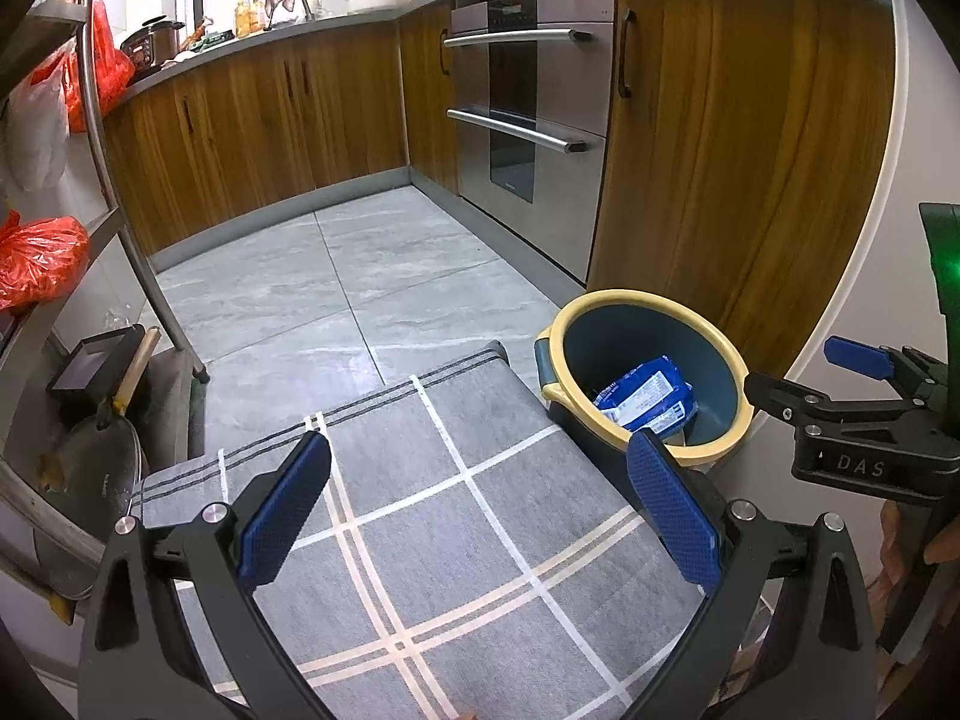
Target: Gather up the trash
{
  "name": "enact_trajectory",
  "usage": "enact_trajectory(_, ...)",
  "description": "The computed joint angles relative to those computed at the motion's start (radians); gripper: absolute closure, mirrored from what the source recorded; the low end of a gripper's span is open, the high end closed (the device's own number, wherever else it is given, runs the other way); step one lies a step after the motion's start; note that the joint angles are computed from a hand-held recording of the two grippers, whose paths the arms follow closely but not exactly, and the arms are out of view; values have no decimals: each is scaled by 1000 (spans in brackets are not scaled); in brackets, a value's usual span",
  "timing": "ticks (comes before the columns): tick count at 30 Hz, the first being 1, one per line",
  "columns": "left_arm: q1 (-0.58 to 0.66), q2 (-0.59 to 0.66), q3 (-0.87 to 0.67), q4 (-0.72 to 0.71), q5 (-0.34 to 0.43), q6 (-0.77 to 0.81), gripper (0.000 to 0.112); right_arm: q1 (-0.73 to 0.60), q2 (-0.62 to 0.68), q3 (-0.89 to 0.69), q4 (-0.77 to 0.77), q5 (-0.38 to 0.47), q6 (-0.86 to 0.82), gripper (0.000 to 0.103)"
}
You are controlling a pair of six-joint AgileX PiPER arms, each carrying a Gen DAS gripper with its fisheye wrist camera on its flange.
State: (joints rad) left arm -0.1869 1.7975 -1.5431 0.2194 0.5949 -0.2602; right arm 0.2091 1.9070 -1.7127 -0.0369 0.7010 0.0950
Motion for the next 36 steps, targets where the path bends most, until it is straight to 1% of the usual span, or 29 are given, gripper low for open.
enact_trajectory(8, -3, -5, 16, 3, -20, -2, 15, -3, 2, -2, 6, 0, -8, 7)
enact_trajectory(16, -6, -5, 15, 12, -16, -8, 15, -4, -2, 6, 7, -8, -8, 7)
enact_trajectory(25, 5, -17, 35, -7, -31, 13, 15, -6, 0, 2, 9, -4, -12, 7)
enact_trajectory(36, 3, -20, 39, 2, -37, 13, 15, -5, -1, 2, 8, -4, -10, 7)
